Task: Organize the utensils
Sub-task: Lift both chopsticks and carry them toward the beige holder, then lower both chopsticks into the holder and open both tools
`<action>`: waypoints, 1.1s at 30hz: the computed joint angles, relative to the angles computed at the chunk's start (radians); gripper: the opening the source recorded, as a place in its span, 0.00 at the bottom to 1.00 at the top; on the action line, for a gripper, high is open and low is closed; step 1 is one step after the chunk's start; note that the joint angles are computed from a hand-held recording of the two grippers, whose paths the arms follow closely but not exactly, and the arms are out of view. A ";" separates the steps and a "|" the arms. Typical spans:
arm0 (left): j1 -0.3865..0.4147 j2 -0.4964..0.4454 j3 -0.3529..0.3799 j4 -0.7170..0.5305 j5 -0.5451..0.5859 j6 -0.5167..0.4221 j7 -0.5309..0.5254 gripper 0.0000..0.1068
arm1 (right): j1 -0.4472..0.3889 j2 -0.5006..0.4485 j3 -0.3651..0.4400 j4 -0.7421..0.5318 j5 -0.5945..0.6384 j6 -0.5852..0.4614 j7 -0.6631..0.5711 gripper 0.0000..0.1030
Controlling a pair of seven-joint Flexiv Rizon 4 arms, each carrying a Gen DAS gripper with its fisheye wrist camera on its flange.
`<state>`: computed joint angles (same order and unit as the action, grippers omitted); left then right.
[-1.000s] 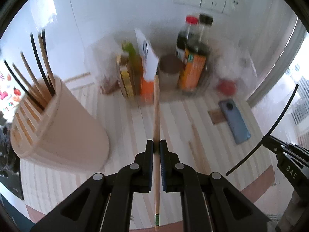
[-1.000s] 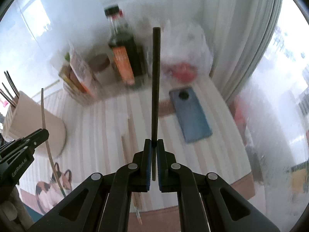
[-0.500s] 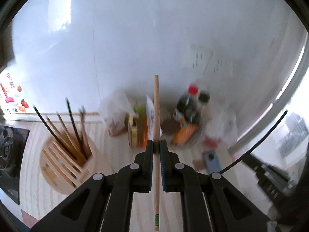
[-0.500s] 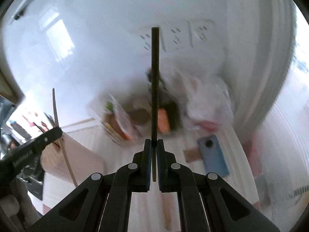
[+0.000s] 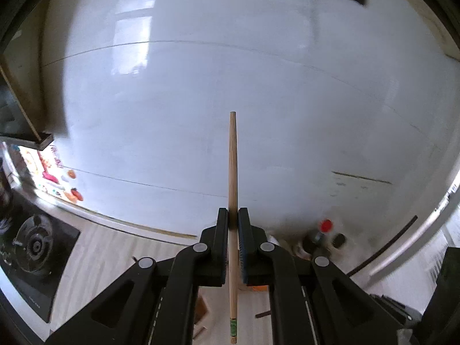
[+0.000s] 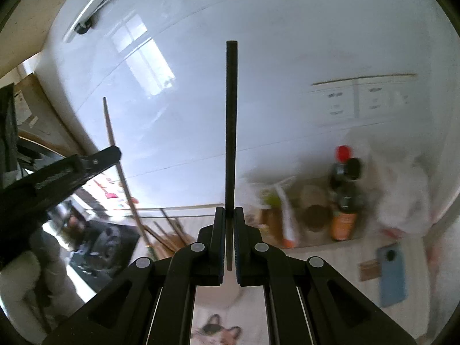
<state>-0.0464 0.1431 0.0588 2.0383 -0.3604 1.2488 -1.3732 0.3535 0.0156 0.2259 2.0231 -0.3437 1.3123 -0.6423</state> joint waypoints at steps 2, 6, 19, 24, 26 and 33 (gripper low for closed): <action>0.011 -0.012 0.006 0.002 -0.002 0.003 -0.017 0.04 | 0.015 -0.041 0.002 -0.036 0.032 0.009 -0.008 0.05; 0.025 -0.039 0.008 0.019 -0.005 0.027 -0.049 0.04 | 0.042 -0.109 0.005 -0.086 0.075 0.020 -0.016 0.05; 0.066 -0.087 0.015 0.040 0.033 0.057 -0.112 0.04 | 0.100 -0.203 -0.005 -0.142 0.068 0.010 0.002 0.05; 0.069 -0.101 0.015 0.050 0.013 0.078 -0.099 0.04 | 0.100 -0.221 0.006 -0.158 0.111 -0.021 -0.034 0.05; 0.071 -0.108 0.016 0.053 0.002 0.080 -0.087 0.04 | 0.098 -0.225 0.010 -0.162 0.131 -0.029 -0.050 0.05; 0.077 -0.123 0.015 0.065 -0.023 0.081 -0.060 0.04 | 0.107 -0.234 0.008 -0.160 0.147 -0.051 -0.069 0.05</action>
